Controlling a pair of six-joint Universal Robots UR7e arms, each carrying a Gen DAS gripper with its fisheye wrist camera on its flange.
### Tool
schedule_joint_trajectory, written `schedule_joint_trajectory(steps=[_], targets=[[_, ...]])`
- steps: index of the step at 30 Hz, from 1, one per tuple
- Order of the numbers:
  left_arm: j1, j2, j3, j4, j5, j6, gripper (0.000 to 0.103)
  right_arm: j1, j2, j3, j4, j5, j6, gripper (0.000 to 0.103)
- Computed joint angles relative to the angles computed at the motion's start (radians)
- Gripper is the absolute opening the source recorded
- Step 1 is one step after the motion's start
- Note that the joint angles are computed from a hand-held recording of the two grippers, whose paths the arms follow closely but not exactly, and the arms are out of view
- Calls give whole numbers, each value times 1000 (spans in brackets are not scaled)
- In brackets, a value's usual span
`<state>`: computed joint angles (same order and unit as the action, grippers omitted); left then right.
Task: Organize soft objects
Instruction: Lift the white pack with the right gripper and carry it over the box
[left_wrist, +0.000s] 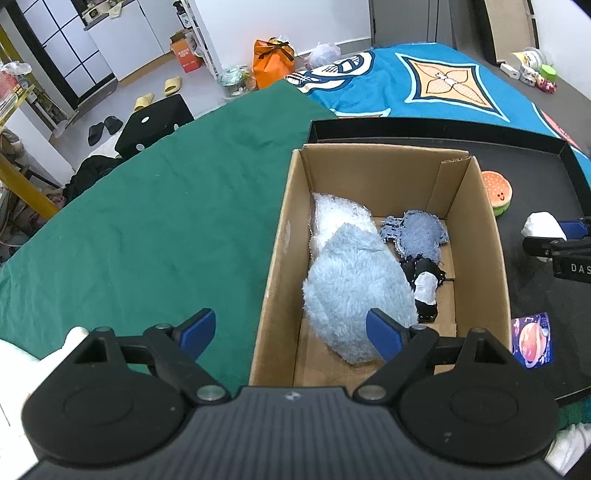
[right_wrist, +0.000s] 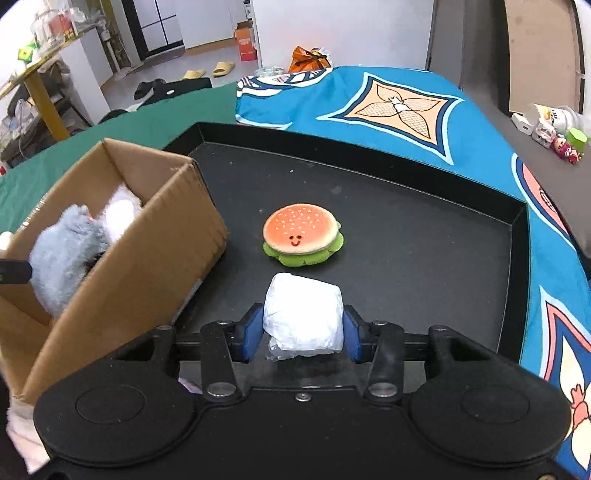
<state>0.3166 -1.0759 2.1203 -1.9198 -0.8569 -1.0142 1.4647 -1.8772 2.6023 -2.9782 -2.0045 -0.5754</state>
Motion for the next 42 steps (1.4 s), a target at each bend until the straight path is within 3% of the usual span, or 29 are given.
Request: schedule_joint_trajectory(steps=[4,13,23,28,42], targets=[[-16,-21,6,16,6,-5,88,25,-4,0,-10,-48,12,44],[-41,-68,44,28,15,-24,87,67,-136,18,79,-51,43,44],[-56,-132,97,-12,10,-20,83,196,-180,34,136,-101,99,44],[-53,-154,127,-50,11,-10,70,265,-170,15,179,-106,149,44],[-25,-174,188,-151,7,-9,38,461,23,-59,195,-199,248,44]])
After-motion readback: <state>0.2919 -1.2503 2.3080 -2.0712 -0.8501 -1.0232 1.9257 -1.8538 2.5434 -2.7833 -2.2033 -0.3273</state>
